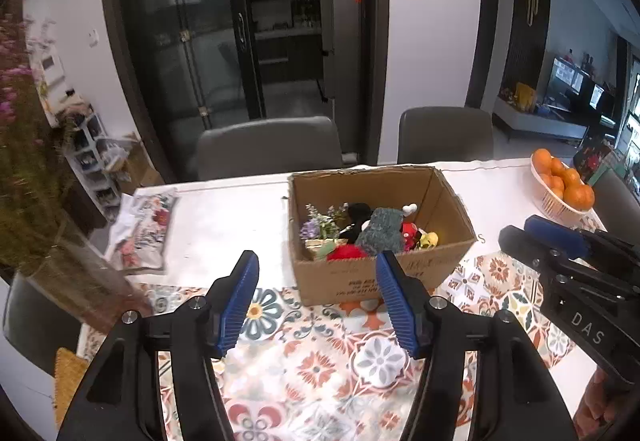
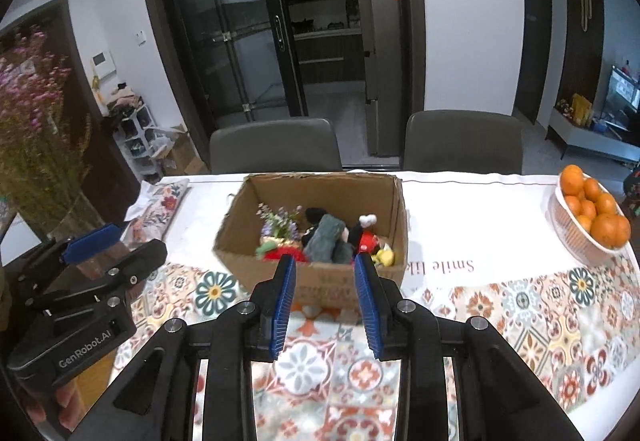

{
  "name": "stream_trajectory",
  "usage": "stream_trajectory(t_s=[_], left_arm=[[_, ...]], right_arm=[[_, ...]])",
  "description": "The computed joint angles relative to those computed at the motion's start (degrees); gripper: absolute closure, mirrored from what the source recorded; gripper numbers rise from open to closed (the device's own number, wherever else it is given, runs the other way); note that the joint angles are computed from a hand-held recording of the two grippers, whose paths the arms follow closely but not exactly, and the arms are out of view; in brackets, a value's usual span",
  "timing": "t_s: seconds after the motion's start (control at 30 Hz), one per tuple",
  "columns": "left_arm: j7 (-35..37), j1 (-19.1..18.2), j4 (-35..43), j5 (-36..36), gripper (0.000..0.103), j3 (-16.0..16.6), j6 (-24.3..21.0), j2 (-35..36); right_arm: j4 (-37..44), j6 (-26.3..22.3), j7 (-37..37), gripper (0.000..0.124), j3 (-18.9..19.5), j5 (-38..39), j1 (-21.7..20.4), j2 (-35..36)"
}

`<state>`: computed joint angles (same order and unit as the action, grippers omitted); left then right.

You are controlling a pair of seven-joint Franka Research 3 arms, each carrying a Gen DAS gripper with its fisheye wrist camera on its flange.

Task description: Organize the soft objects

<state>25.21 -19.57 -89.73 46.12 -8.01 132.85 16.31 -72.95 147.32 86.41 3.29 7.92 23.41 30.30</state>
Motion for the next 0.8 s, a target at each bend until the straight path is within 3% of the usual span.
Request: stream_trajectory(t_s=[0.27, 0.47, 0.73, 0.8], left_arm=[[-6.45, -0.44, -12.37, 5.32, 0.04, -2.95, 0.17, -10.61], [-10.09, -0.5, -17.15, 7.66, 0.035, -6.25, -1.72, -15.5], [-16.6, -2.53, -20.48, 10.2, 0.034, -10.84, -7.97, -19.73], [-18.33, -3.2, -21.12, 9.99, 0.031, -11.7, -9.18, -20.4]], right_arm=[[-22.6, 10.78, 6.03, 0.091, -1.5, -4.91, 2.55, -15.58], [-33.59, 14.73, 9.84, 0.091, -0.21, -8.08, 1.41, -23.98], [-46.12, 17.4, 9.18, 0.08, 2.44, -7.26, -2.08, -34.5], [-49.32, 18.17, 8.03, 0.066, 2.97, -6.1, -2.82, -37.36]])
